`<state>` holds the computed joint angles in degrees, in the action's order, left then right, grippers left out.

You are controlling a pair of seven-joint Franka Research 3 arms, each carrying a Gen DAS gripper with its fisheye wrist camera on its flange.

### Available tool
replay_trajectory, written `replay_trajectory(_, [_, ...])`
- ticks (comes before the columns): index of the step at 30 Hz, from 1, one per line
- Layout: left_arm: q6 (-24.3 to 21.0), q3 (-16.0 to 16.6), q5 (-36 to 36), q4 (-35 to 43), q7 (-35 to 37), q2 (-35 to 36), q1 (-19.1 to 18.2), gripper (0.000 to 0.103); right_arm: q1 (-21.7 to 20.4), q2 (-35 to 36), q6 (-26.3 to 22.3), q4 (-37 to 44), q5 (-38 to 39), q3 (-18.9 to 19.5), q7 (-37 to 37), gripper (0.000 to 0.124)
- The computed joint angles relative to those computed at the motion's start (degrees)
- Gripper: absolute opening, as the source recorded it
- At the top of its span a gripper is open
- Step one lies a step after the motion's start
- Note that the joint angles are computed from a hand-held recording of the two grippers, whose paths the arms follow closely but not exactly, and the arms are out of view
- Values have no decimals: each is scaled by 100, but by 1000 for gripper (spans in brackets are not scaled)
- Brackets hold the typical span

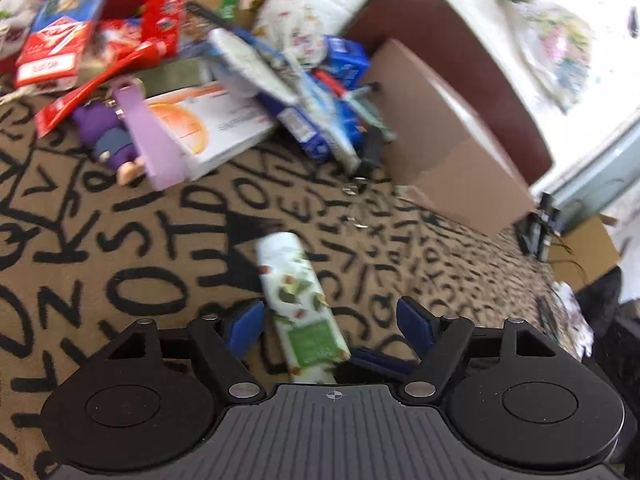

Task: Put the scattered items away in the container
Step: 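Close the left gripper on the white lotion tube and lift it, then carry the lotion tube with the left gripper over the beige box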

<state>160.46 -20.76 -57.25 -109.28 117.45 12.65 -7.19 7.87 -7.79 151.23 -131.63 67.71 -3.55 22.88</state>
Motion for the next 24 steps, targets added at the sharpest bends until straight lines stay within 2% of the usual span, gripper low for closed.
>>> replay_trajectory(6, [57,158,1272,184,-798,168,-172,81,-24,116,-202,84,254,-14,-30,15])
replay_trajectory(10, [151,43,1719,249,-1049,266,-75,81,-50,162,-182,101,333,21,-7,36])
replay_trajectory(12, [124,-9,1900,298,-1088,320,-19,80,-51,183,-132,114,379,40,-18,40])
replay_trajectory(13, [89,16,2088,321,-1195,332,-36,77,-48,202,-99,131,403,52,-5,42])
replay_trajectory(14, [53,85,2362,341,-1382,337,-90,67,-43,226,-65,152,426,66,19,42])
replay_trajectory(15, [1,151,2635,376,-1573,348,-134,63,-36,253,-32,179,446,81,36,46])
replay_trajectory(17, [-183,117,2817,482,-1707,400,-54,45,-7,309,77,231,497,126,26,52])
replay_trajectory(20, [-370,-31,2653,545,-1582,430,156,46,85,416,420,313,510,243,-85,55])
replay_trajectory(24, [-328,-56,2642,523,-1547,432,172,45,260,565,1149,333,636,411,-443,53])
